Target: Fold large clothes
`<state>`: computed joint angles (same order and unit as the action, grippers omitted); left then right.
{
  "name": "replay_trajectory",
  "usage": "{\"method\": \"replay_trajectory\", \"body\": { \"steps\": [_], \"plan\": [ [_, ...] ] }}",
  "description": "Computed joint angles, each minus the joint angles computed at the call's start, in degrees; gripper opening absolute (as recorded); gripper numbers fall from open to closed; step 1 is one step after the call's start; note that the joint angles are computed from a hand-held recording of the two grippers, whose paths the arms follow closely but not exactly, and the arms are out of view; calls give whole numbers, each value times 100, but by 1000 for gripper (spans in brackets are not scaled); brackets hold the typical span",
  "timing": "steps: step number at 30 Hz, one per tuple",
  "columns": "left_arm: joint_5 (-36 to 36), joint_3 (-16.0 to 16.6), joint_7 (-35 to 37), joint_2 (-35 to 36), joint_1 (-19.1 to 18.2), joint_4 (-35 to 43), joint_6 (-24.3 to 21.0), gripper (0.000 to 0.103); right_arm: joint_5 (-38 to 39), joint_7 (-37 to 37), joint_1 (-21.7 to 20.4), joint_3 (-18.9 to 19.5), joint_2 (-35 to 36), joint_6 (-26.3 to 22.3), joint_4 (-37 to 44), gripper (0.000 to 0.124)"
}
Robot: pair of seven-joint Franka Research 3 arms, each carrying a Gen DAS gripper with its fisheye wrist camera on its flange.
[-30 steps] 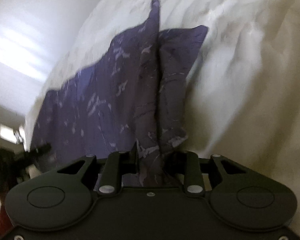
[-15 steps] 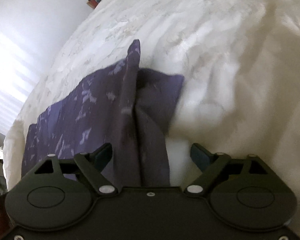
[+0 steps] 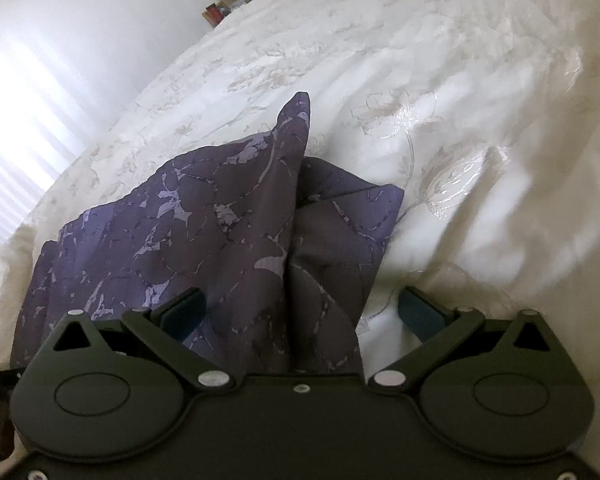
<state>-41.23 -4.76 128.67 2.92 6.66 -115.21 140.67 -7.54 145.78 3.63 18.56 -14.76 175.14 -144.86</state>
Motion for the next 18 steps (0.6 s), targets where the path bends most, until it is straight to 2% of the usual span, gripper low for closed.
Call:
{"method": "replay_trajectory", "body": {
  "steps": [4,9,10,12,14,16,18],
  "plan": [
    [-193,-15,-57,-7,-9,-59,155,103,-419,363,-336,309,22,-59,80,103],
    [-295,3,-303,-113,-29,-146,283,100,-601,552,-356,306,-5,9,36,103],
    [-250,14,-444,-207,-41,-221,362,92,-629,583,-375,324,-5,13,37,103],
    [-198,57,-672,-393,-71,-364,507,86,-670,616,-390,335,-13,15,30,103],
    [-373,150,-786,-682,-104,-565,553,85,-714,647,-415,355,-26,3,28,103],
    [-740,278,-600,-1062,-204,-827,652,85,-763,678,-436,374,-35,-25,35,103],
    [-697,331,-533,-1453,-356,-1112,1011,86,-801,704,-438,372,-34,-40,43,103]
  ]
}}
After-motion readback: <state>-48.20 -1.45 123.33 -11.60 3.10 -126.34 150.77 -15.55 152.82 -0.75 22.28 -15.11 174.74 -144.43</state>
